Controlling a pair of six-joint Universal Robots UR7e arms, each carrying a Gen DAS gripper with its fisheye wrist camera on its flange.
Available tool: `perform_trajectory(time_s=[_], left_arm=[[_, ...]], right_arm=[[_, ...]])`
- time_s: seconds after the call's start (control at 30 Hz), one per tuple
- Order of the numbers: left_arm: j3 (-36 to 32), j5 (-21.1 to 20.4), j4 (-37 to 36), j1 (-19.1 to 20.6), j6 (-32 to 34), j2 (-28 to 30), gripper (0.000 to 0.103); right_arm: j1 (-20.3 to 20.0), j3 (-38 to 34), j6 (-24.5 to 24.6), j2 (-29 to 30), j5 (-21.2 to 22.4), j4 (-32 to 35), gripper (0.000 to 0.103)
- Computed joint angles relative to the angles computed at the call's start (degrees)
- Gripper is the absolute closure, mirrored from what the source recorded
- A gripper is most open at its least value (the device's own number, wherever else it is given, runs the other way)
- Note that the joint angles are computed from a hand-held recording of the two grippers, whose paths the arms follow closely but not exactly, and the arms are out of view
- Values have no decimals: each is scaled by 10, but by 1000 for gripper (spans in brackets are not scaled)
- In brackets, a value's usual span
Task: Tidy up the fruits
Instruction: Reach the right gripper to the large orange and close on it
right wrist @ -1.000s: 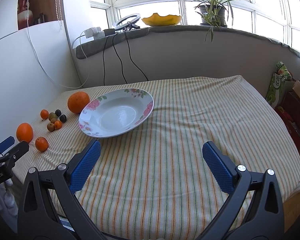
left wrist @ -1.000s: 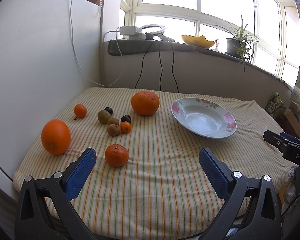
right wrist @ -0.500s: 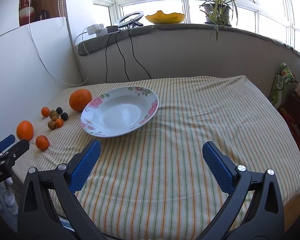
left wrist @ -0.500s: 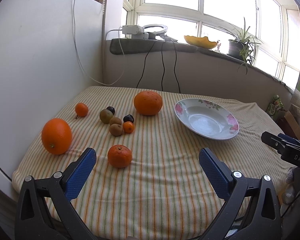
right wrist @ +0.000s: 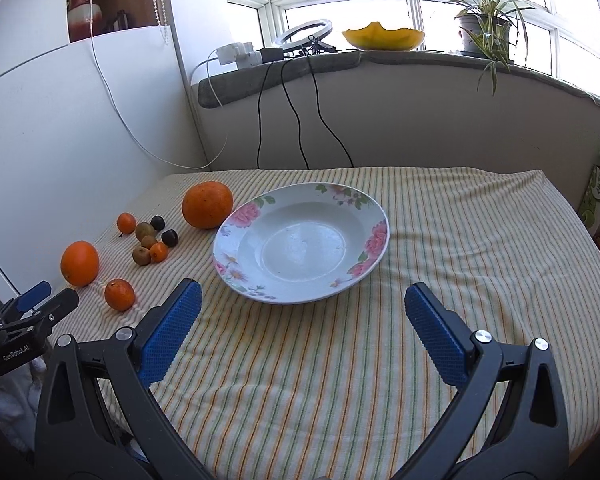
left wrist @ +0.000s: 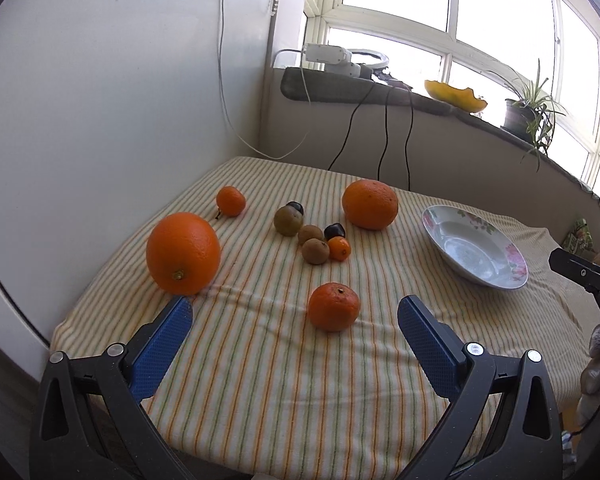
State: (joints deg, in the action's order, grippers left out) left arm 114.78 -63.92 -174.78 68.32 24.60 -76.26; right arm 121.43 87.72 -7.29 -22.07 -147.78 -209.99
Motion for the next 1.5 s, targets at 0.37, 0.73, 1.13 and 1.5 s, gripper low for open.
perform_trajectory(time_s=[0.37, 0.73, 1.13, 1.5], left_arm=[[-42, 10, 5, 38, -11, 17, 1], [-111, -18, 71, 74, -30, 42, 14], [-160, -67, 131, 99, -63, 61, 18], [-180, -89, 159, 108, -84, 72, 28]], right_arm=[[-17, -101, -19, 20, 127, 184, 0], [-42, -263, 33, 69, 286, 431, 0], [-71, -555, 109, 212, 428, 697, 16], [-82, -690, 144, 289, 473, 790, 22]])
